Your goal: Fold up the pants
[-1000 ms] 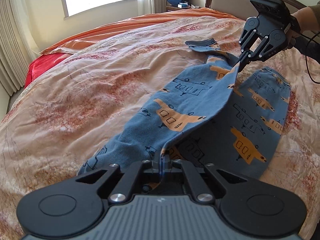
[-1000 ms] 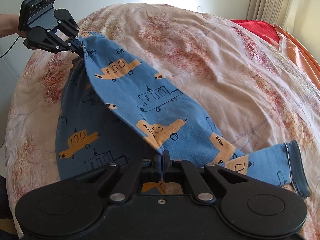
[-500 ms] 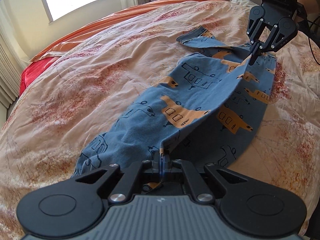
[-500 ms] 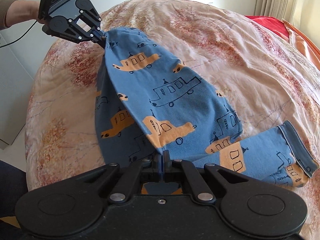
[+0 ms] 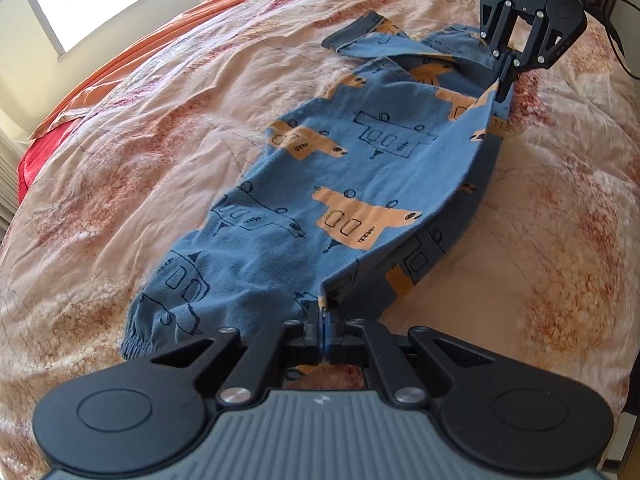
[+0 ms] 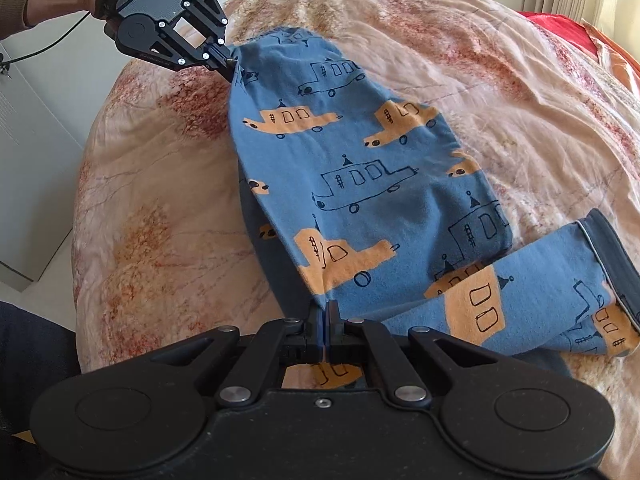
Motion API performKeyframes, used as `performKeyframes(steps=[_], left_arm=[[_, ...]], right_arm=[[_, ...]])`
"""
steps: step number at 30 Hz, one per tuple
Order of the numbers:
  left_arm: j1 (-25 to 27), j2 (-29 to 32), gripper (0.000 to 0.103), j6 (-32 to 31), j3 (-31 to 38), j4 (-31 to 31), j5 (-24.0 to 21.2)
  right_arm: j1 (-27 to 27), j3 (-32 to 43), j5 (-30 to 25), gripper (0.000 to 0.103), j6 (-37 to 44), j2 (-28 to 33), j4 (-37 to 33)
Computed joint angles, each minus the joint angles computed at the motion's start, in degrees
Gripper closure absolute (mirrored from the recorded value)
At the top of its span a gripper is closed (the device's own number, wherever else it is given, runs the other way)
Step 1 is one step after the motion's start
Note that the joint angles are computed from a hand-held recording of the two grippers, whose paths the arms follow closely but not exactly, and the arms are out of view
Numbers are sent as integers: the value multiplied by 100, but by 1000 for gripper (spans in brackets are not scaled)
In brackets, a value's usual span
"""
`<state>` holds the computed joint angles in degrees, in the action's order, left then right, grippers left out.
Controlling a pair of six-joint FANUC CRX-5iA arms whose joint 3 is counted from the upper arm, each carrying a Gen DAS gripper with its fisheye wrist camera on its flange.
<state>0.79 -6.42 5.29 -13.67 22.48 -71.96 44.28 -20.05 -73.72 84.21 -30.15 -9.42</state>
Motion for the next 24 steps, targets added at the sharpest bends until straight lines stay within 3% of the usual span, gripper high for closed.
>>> performKeyframes(steps=[19, 24], left_arm=[[-184, -225, 103, -389, -446, -508, 638], [-285, -305, 93, -630, -536, -827, 721]], right_arm=[[639, -532, 317, 103, -812, -39, 444], [528, -451, 225, 95, -763, 15, 278]])
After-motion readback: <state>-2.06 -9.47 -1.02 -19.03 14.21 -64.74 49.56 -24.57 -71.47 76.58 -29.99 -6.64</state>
